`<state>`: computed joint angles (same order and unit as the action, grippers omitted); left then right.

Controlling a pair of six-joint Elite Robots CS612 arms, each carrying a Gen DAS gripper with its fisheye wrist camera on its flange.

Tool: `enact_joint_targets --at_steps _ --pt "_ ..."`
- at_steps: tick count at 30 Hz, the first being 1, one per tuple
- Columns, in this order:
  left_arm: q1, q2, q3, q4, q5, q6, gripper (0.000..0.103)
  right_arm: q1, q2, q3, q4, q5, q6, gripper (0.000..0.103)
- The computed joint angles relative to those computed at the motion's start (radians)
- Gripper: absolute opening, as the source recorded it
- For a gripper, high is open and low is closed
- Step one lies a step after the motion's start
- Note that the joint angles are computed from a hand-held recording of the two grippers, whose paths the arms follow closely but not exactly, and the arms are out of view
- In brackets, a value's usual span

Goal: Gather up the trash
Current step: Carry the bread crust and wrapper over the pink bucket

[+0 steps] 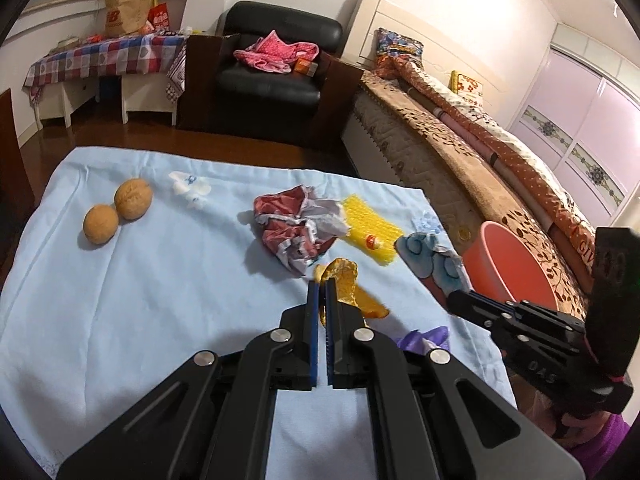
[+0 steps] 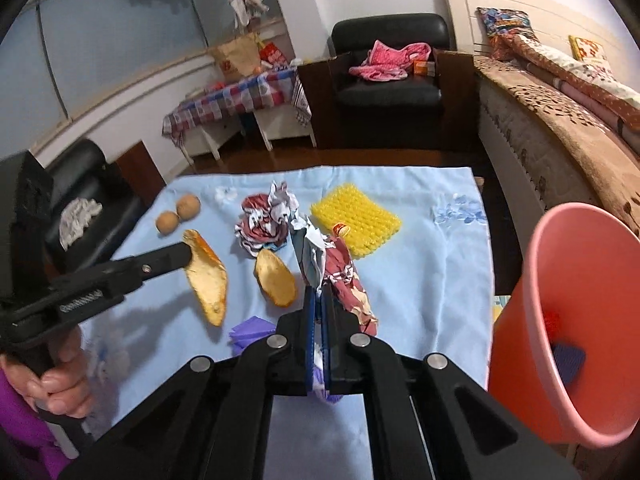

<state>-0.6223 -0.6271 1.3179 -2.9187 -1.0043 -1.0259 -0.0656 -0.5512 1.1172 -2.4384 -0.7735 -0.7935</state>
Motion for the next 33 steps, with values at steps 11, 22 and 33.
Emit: enact_joint_targets --at_steps 11,22,33 --pt "-0.014 0.02 -0.067 0.008 -0.007 0.084 0.002 -0.05 -0.016 0.024 -0.087 0.043 0.146 0.002" --pt "-0.017 0.08 -0.209 0.028 -0.05 0.199 0.002 -0.095 0.006 0.002 -0.195 0.024 0.317 0.002" --pt "-0.023 0.188 -0.447 0.08 -0.11 0.346 0.002 -0.136 0.04 -0.035 -0.264 -0.006 0.468 0.002"
